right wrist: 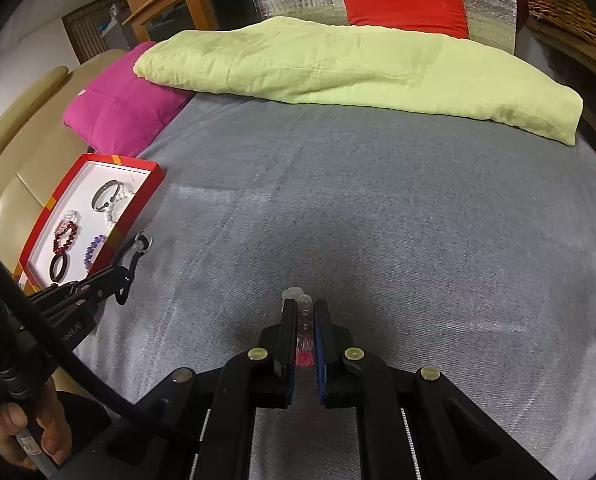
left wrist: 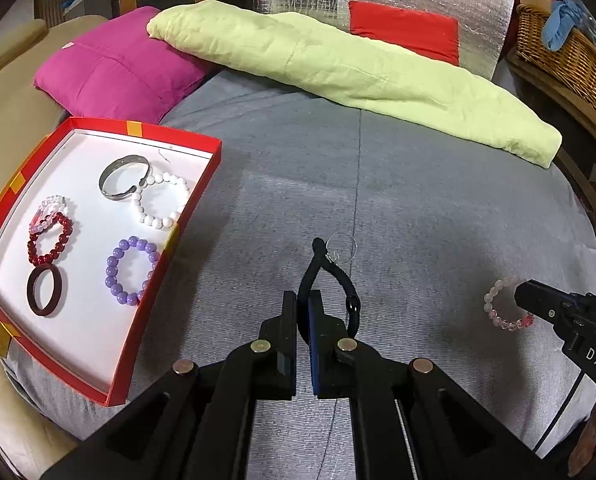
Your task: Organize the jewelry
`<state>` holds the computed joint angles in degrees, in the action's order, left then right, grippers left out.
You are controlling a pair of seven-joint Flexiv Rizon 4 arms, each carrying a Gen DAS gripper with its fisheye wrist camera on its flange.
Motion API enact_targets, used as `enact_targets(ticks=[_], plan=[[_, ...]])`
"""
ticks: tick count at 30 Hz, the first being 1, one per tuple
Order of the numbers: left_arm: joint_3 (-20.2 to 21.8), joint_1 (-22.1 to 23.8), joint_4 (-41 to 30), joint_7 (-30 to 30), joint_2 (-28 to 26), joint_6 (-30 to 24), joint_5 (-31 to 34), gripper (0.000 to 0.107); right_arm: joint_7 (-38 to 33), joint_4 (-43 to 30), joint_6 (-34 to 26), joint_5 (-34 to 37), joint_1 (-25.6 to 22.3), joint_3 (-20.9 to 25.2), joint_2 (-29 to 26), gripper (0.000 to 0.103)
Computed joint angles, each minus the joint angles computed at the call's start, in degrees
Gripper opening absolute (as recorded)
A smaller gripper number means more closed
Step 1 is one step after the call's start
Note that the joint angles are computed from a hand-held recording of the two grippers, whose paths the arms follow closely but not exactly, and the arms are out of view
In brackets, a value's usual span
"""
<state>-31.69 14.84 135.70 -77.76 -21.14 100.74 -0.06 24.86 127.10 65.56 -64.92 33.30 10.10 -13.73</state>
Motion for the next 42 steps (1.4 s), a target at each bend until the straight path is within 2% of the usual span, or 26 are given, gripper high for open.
enact_targets(ticks=[22,42], plan=[[6.60,-5.61,-1.32,-0.81,-1.70,0.82,-0.12,0.006,-1.21,-1.77,-1.73,0.08,0.97,-0.38,-1.13,0.009],[7.45,-6.23,-1.50,-0.78,-1.76,0.86,-0.07,0.006,-2.80,-2.15,-4.49,1.02,1.21,0.37,-0.61,0.009]])
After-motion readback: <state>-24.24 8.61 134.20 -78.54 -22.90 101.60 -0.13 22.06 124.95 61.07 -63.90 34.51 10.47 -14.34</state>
